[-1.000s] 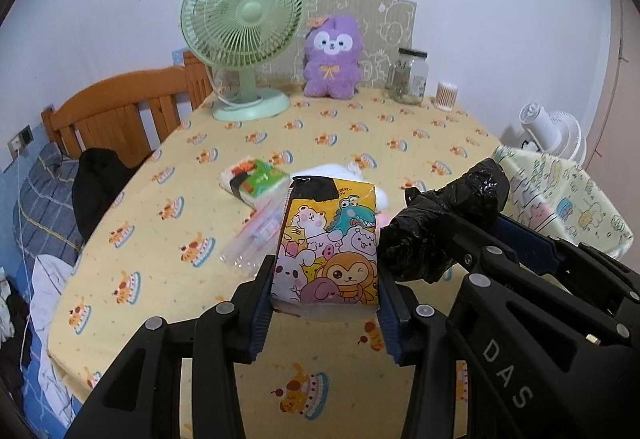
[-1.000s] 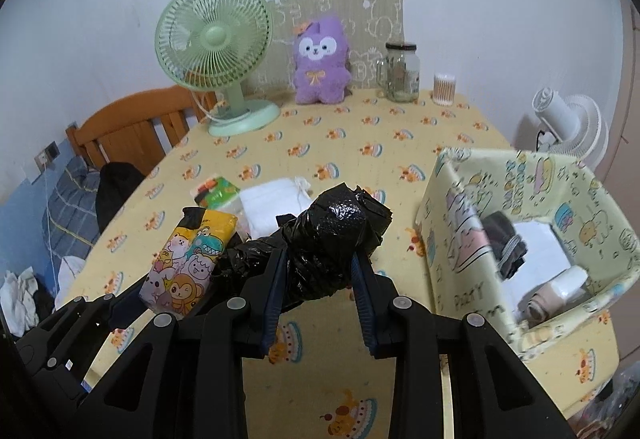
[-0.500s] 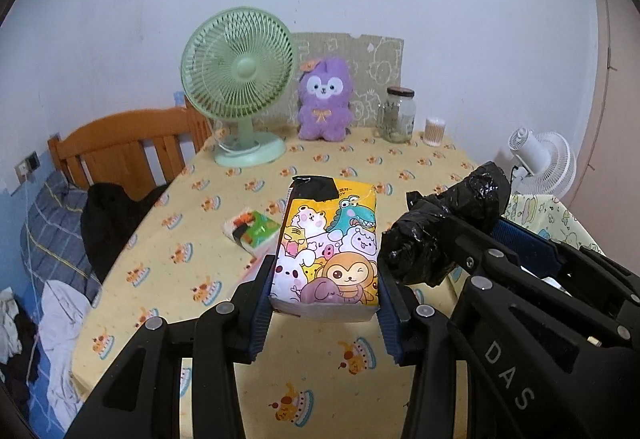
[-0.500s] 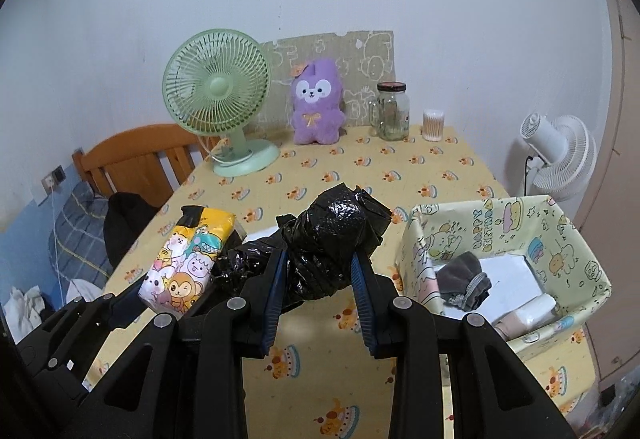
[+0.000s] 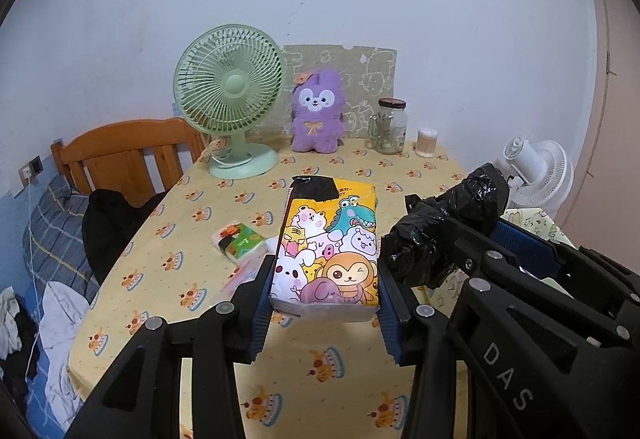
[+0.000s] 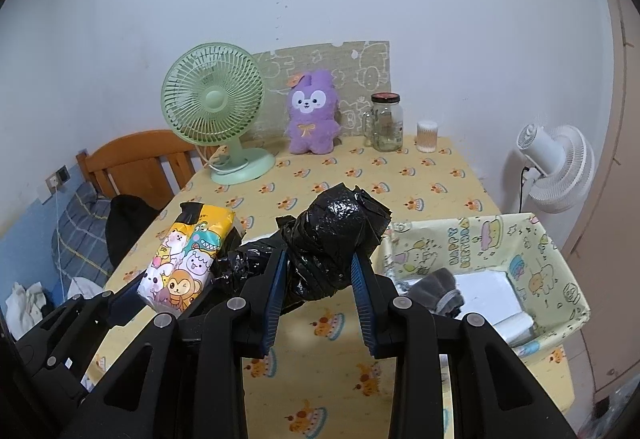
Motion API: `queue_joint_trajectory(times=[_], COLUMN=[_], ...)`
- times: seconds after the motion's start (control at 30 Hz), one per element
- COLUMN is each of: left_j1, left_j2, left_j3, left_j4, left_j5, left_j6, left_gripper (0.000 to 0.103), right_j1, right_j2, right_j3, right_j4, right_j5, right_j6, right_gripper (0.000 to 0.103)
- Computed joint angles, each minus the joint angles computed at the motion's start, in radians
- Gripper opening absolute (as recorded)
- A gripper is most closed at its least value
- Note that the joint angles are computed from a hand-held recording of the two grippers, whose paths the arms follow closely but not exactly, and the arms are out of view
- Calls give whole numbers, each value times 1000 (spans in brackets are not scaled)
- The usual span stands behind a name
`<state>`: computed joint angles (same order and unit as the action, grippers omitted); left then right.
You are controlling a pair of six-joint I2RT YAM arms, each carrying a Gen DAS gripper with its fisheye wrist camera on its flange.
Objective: Organize soft objects
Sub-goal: 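Lift the tissue pack with the left tool while the right tool carries the black bag toward the box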
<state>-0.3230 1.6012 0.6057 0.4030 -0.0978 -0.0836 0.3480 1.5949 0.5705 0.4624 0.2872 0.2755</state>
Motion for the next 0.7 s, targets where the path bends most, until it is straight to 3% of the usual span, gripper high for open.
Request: queue_joint_trajectory(times=[0.7], left_j1=[-164], left_j2=[87], left_j3=[103], left_j4=[-14], left_j5=[-71], left_j6=[-32], left_gripper=[47], right_j1=[-182], right_j2=[-67], right_j3=[-80], right_j4=[58], right_j5=[-86], right_j6=[-83], right_gripper=[36])
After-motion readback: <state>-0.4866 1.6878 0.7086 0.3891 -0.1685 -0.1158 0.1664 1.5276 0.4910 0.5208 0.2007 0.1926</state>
